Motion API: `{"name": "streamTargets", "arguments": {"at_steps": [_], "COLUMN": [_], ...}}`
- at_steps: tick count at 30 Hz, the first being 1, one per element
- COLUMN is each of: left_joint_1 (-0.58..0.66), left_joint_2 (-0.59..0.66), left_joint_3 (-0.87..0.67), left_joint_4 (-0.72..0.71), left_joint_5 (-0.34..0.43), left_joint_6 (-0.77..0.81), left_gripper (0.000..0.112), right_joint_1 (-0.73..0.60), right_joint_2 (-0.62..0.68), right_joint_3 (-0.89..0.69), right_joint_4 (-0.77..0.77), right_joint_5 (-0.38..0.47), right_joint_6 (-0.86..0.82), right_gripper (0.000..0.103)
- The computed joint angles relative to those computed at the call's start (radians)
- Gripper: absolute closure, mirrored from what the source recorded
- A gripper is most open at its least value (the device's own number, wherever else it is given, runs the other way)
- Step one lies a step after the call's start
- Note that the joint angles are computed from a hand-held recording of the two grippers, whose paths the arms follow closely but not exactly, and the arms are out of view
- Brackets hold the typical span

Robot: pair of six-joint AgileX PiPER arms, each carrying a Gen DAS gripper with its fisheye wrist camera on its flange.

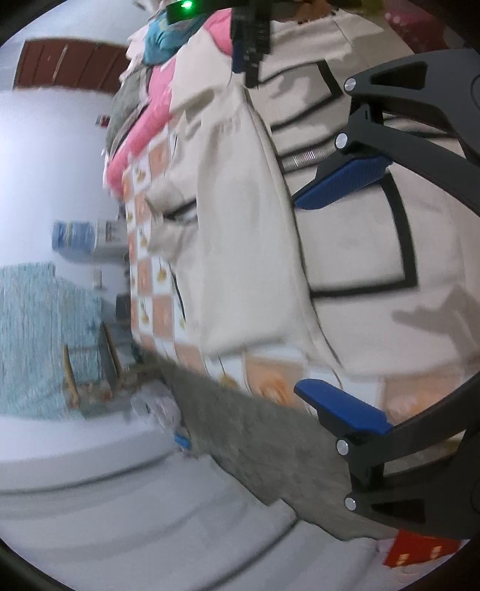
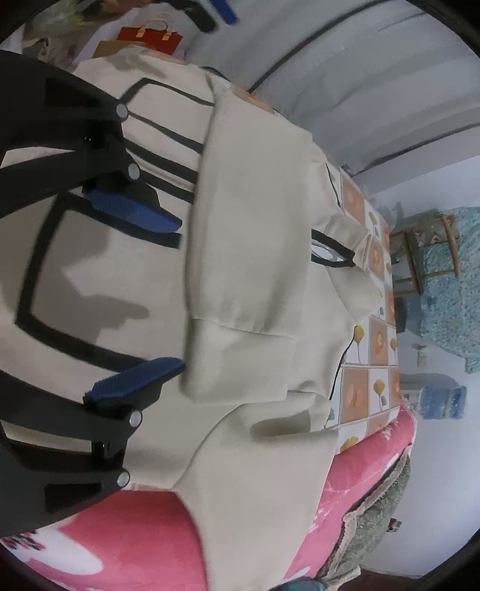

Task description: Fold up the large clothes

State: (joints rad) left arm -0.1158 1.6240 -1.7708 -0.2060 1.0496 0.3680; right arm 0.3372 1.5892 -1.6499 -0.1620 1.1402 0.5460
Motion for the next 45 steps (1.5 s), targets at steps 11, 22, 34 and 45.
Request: {"name": "streamTargets", "arguments": {"at_steps": [11,22,34,45], "left_joint_1": [-0.261,-0.349,-0.323,-0.324], "left_joint_2": [0.298,0.538,0.514,0.482], "left_joint_3": [-0.275,-0.506,-0.381,-0.306], "left_joint_4": [0.181,0.233,0.179,0.178], "left_joint_5": [0.034,0.091,0.014,-0.058], "left_joint_6": [-0.221,-0.285,-0.300,-0.300], "left_gripper": [0.022,0.022,0.017,0.016], "right_joint_1": [0.036,0.073,0.094,0.110], "right_joint_2": [-0.093,-0.094,-0.082,-0.067], "right_joint_3": [0.222,0.280,0.294,0.282], "right_joint_4": [-0.039,-0.085,-0.101,-0.104], "right_joint_5": [-0.060,-0.092,-0.093,-0.077], "right_joint_6": [0.127,0.182,0.189,0.183], "right_gripper": [0.031,0.022,0.017,0.008]}}
